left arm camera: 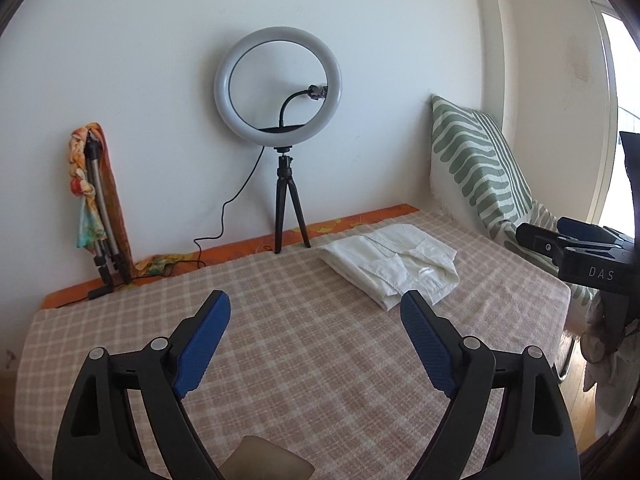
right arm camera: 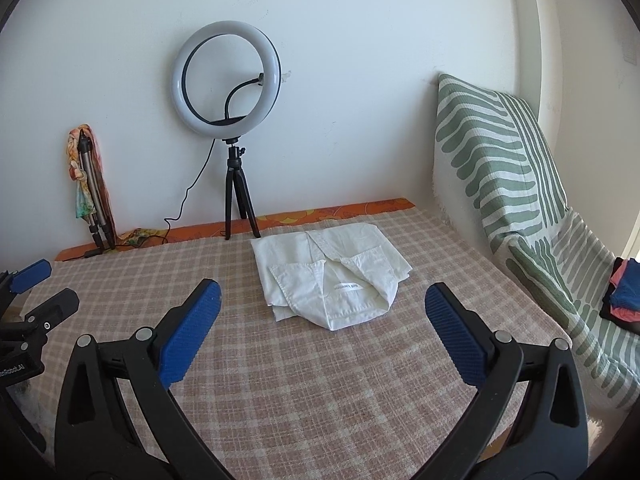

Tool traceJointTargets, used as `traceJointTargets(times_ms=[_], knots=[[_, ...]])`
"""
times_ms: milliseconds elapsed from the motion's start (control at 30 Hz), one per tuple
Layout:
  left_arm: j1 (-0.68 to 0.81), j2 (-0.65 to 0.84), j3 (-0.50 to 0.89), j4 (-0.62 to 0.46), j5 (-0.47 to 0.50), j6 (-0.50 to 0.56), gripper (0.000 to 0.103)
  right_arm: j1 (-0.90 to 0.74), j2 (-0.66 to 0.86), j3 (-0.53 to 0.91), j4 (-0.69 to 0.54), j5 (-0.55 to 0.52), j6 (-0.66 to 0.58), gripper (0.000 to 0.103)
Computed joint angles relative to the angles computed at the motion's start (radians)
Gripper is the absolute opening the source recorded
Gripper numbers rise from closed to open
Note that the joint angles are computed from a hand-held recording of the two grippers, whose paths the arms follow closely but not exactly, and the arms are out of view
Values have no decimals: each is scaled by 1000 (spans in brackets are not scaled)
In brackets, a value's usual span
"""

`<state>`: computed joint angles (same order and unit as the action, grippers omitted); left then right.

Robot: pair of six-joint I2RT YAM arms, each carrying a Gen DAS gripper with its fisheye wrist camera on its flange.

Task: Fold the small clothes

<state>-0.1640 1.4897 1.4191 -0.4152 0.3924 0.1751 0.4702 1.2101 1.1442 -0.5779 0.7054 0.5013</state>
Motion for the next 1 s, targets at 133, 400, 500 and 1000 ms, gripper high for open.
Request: traceJointTargets(times_ms=[133,400,500,1000], knots=[[-5,-38,-56,30,-21,33,103,14,5,-18,11,-5,19,103],[23,-51,-80,16,14,22,103,27,-16,-55,61,24,66,103],[23,-47,-87,21,2,32,103,29,-45,-78,94,25,86,103],[22,-40,-115,51,-22,33,103,23,-38,-66,108,61,16,103]])
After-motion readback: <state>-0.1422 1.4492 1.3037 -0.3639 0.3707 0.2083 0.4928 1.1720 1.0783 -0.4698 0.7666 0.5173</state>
